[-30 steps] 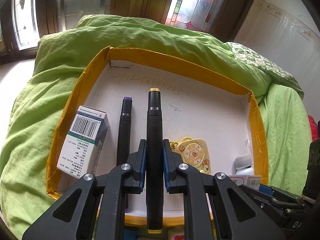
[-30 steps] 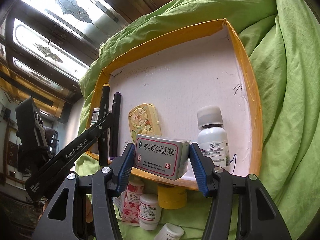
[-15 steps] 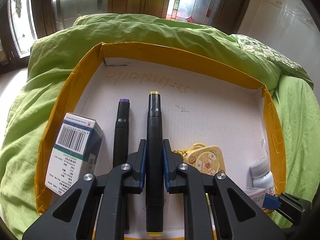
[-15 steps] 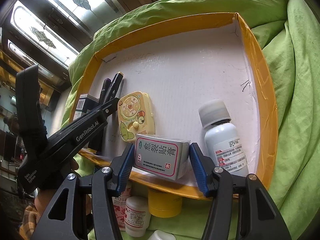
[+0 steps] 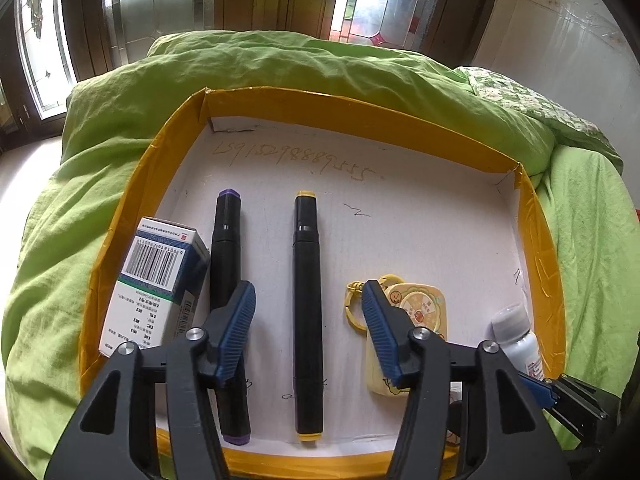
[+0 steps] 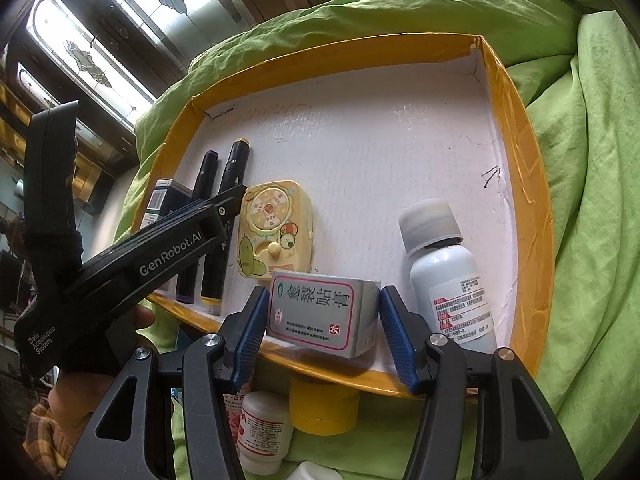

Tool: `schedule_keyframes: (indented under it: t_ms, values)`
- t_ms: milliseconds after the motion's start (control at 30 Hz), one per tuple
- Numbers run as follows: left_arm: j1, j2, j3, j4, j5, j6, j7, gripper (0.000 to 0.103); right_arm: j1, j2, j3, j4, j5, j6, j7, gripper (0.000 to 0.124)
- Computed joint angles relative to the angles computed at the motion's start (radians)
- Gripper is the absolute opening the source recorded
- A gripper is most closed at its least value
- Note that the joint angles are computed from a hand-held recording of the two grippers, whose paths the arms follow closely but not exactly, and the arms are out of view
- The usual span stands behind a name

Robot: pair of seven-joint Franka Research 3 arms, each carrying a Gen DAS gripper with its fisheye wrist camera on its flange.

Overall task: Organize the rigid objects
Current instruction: 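Open both grippers to release the marker and box in the tray, then move the left gripper to the blue battery pack and grasp it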

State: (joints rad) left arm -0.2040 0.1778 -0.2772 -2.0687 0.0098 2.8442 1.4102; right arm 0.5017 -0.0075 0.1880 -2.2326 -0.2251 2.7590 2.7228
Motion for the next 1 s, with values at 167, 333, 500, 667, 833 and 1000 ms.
schedule_keyframes:
  t_ms: [167,333,500,667,833,1000]
  values:
    - [0.006,-0.105,0.003,-0.079,-0.024,0.012,0.042,0.055,-0.011,-0.047,0.008,-0.043,-0.035,0.042,0.052,0.056]
    - [-0.067,-0.335,0.084,-0.358,-0.332,0.128,0.196,0.078,-0.047,-0.135,0.041,-0.109,-0.042,0.069,0.088,0.063]
    - [-0.091,-0.494,0.144,-0.557,-0.274,0.110,0.105,0.078,-0.086,-0.197,0.085,-0.156,-0.021,0.070,0.121,0.070]
    - [-0.104,-0.542,0.179,-0.600,-0.214,0.130,0.024,0.078,-0.074,-0.222,0.111,-0.179,0.047,0.069,0.069,0.076]
    - [-0.162,-0.534,0.214,-0.603,-0.165,0.110,0.015,0.078,-0.027,-0.246,0.115,-0.224,0.147,0.077,-0.002,0.076]
    - [-0.176,-0.530,0.205,-0.604,-0.123,0.105,0.019,0.078,0.030,-0.265,0.099,-0.268,0.289,0.093,-0.084,0.076]
